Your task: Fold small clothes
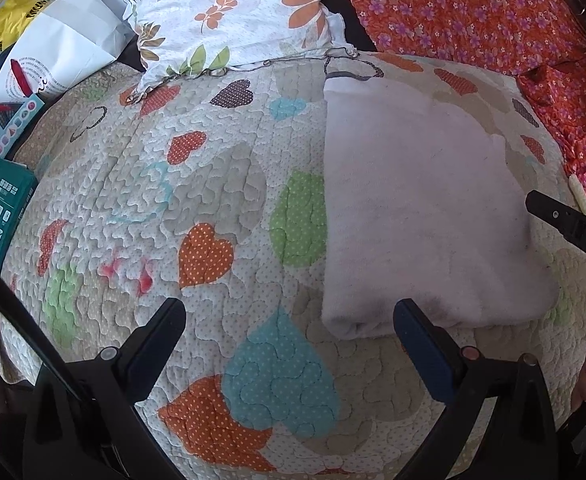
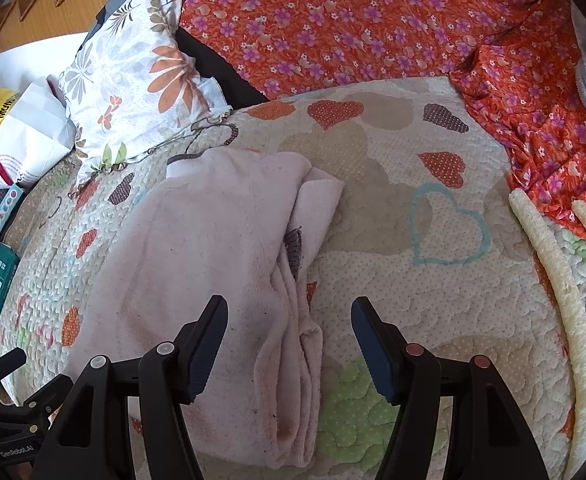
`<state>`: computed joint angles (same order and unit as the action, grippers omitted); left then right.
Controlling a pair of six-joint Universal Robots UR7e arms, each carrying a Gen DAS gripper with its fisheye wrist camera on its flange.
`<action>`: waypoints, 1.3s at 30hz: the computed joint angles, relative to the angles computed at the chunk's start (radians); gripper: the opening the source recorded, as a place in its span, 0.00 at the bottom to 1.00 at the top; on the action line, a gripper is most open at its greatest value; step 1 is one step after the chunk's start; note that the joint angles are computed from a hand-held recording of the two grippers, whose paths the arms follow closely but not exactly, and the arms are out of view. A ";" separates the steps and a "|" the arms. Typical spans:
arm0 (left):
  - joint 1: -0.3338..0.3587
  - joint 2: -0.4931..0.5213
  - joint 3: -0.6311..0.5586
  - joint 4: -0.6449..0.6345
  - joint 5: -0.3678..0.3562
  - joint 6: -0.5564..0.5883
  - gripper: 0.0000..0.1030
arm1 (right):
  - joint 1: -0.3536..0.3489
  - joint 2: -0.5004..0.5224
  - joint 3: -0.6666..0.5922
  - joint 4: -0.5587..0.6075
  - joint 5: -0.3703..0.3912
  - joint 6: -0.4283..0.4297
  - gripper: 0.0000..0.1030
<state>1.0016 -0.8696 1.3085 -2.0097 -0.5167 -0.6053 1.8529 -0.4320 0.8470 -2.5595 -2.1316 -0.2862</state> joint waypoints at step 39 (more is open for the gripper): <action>0.064 -0.019 0.077 -0.070 -0.185 -0.011 0.84 | -0.004 0.046 -0.062 0.038 -0.025 0.009 0.68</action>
<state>1.0658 -0.8885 1.3859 -2.0793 -0.7022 -0.6164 1.8485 -0.3864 0.7853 -2.5219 -2.1570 -0.2776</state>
